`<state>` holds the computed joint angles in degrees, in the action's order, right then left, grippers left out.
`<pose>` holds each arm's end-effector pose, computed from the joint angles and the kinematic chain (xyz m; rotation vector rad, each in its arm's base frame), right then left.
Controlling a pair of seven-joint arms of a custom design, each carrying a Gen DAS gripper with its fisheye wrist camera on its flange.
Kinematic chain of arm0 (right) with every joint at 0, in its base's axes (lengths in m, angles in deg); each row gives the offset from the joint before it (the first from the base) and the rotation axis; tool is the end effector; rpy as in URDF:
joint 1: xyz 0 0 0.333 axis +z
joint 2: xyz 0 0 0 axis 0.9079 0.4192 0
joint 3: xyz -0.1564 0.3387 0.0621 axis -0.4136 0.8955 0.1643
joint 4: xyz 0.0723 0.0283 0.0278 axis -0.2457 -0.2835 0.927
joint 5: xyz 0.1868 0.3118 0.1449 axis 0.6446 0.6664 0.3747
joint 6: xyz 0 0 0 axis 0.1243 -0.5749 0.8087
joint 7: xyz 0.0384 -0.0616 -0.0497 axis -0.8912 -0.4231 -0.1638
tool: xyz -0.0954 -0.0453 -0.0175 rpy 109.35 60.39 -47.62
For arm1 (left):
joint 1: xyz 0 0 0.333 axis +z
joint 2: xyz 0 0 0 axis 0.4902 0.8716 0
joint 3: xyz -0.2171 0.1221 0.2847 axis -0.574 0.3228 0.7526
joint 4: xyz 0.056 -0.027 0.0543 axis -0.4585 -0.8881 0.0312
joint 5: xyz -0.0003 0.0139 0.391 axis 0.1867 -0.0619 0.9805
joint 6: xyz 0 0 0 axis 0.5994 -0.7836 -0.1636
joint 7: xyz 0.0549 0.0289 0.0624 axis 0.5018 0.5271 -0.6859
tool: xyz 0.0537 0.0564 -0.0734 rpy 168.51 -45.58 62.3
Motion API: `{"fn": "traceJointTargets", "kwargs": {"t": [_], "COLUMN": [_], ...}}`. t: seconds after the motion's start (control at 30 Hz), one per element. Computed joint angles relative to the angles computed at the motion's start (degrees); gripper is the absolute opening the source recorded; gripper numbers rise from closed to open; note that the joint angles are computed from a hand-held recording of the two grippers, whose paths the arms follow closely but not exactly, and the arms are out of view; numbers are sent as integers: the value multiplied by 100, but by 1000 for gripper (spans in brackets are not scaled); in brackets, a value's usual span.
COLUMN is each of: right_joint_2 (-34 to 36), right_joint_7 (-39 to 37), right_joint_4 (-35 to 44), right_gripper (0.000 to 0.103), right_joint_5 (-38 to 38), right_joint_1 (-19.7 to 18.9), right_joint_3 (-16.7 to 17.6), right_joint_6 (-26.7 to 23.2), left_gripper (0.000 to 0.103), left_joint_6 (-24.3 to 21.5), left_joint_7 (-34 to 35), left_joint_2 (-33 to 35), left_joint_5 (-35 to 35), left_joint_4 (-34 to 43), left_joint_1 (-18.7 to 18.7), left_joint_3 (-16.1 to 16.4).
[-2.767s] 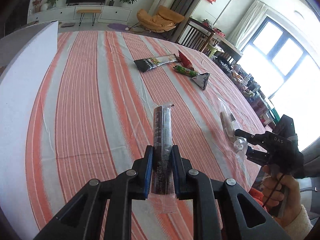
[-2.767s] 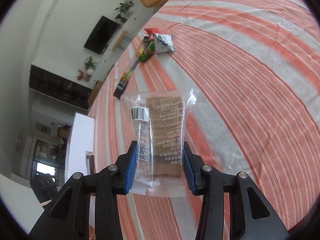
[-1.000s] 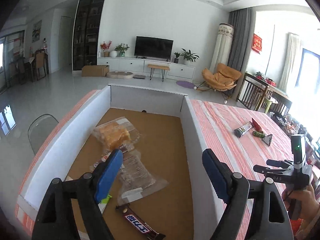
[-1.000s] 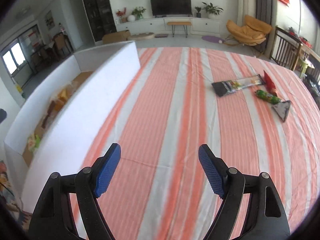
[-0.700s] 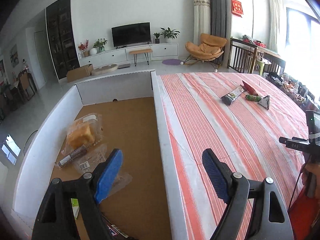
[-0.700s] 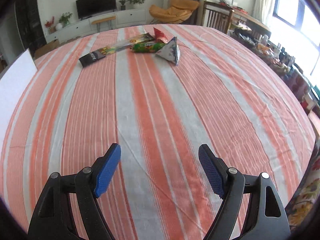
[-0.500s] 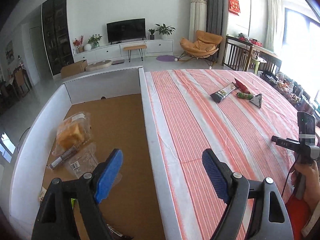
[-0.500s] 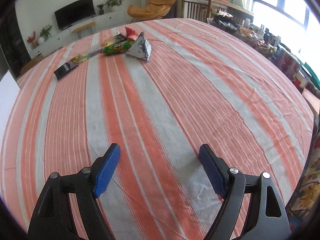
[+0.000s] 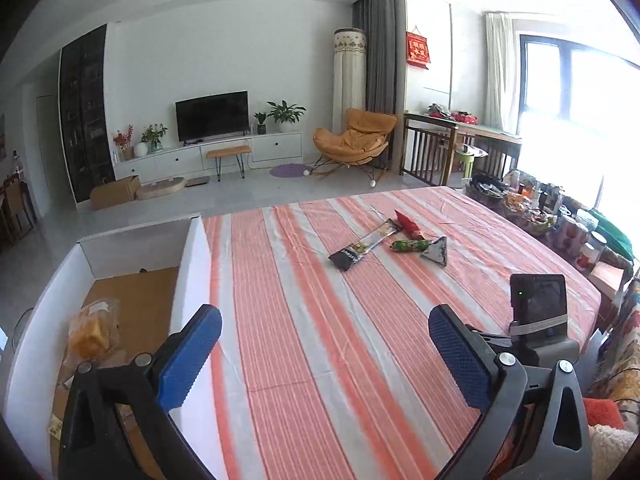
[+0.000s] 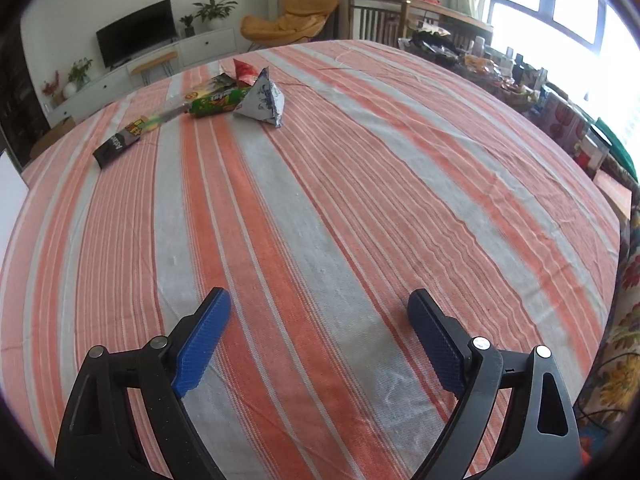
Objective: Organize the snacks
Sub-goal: 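Move both open tools back over the table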
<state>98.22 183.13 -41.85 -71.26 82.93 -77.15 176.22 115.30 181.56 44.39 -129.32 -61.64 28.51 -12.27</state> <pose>0.6547 0.1509 0.4448 -1.5254 2.1931 -0.7838 0.6044 -0.0509 0.5729 -1.3575 1.9507 -1.1282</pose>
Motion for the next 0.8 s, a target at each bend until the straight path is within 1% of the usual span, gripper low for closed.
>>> {"fn": "traceJointTargets", "kwargs": {"t": [0.07, 0.1, 0.13, 0.17, 0.2, 0.27, 0.37, 0.47, 0.53, 0.57, 0.67, 0.8], "right_joint_2": [-2, -4, -1, -3, -4, -4, -4, -5, -6, -6, -7, -6], "right_joint_7": [-1, -1, 5, 7, 8, 8, 8, 7, 7, 7, 9, 9], "right_joint_4": [-4, -7, -2, -5, -7, -7, -7, -7, -8, -8, -10, -8], "right_gripper": [92, 92, 92, 92, 92, 92, 92, 92, 92, 92, 93, 93], "right_joint_5": [1, 1, 1, 0, -1, 0, 0, 0, 1, 1, -1, 2], "right_joint_1": [1, 1, 4, 4, 4, 4, 4, 4, 3, 3, 3, 3], "right_joint_3": [-2, -3, -5, -5, -6, -5, -5, -4, -4, -4, -4, -4], "right_joint_6": [3, 5, 1, 3, 4, 4, 4, 2, 3, 3, 4, 2], "left_gripper": [103, 103, 103, 103, 103, 102, 102, 102, 103, 103, 103, 103], "left_joint_6": [-522, -696, -731, -710, -660, -595, -627, -770, -749, -587, -409, -448], "left_joint_7": [-665, -912, -1232, -1701, -2274, -3235, -4340, -4932, -5163, -5098, -5256, -5408], "left_joint_2": [203, 374, 570, 782, 1020, 1430, 1942, 2314, 2420, 2426, 2419, 2458], "left_joint_5": [723, 1011, 1377, 1865, 2421, 3312, 4333, 4931, 5223, 5165, 5376, 5612], "left_joint_4": [144, 260, 362, 468, 583, 808, 1142, 1459, 1512, 1450, 1359, 1419], "left_joint_1": [-71, -114, -169, -245, -381, -645, -1012, -1106, -1098, -937, -795, -540], "left_joint_3": [-7, -46, -67, -45, 39, 305, 753, 947, 976, 797, 635, 362]}}
